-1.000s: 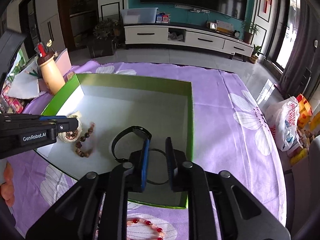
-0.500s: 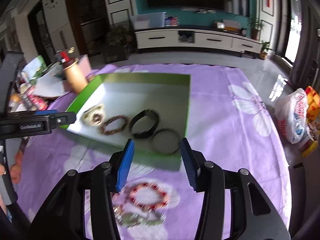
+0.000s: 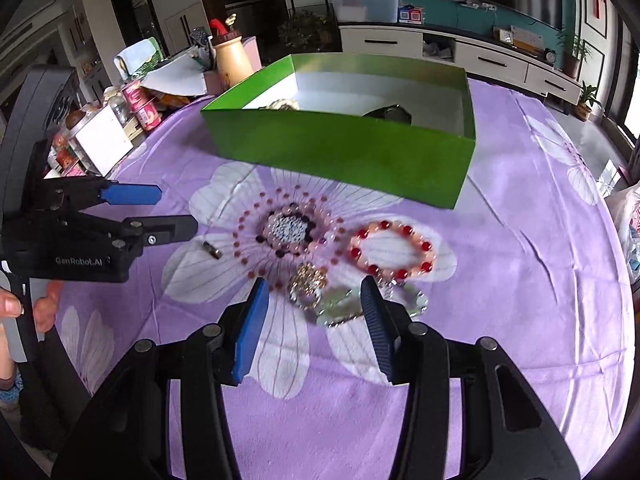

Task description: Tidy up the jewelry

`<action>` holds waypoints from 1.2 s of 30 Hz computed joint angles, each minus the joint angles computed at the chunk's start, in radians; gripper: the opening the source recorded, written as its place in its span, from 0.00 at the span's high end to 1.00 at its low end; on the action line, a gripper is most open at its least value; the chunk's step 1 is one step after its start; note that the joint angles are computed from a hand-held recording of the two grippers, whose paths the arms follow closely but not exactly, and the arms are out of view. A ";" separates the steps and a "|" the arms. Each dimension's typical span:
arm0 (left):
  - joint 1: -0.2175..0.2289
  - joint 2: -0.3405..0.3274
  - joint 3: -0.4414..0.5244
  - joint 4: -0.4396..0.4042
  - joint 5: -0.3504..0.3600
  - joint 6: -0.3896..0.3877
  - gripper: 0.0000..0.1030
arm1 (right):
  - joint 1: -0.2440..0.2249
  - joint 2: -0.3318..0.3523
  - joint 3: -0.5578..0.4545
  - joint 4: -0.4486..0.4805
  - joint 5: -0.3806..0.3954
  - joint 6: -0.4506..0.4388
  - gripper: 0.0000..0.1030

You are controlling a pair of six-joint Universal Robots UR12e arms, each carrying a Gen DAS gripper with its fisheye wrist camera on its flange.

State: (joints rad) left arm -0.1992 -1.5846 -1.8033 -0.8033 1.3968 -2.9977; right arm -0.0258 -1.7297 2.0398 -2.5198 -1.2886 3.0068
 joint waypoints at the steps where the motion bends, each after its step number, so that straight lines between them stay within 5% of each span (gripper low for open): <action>1: 0.001 0.004 -0.011 0.010 -0.006 0.001 0.25 | -0.001 -0.002 0.005 -0.002 0.007 -0.005 0.53; 7: -0.005 -0.002 -0.021 0.016 -0.018 0.000 0.29 | 0.018 0.013 0.013 -0.008 -0.006 -0.035 0.53; 17: -0.025 -0.024 -0.023 0.060 0.002 0.037 0.42 | 0.044 0.042 0.021 -0.081 -0.067 -0.059 0.68; 27: -0.036 -0.034 -0.029 0.070 0.002 0.075 0.81 | 0.057 0.050 0.032 -0.144 -0.104 -0.040 0.80; 36: -0.011 -0.015 -0.048 0.098 -0.065 0.060 0.81 | 0.028 -0.002 0.058 -0.157 -0.044 -0.008 0.80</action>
State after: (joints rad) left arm -0.2098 -1.5991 -1.8516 -0.7054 1.3323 -2.9376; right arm 0.0018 -1.7321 2.0977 -2.6765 -1.3328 2.9990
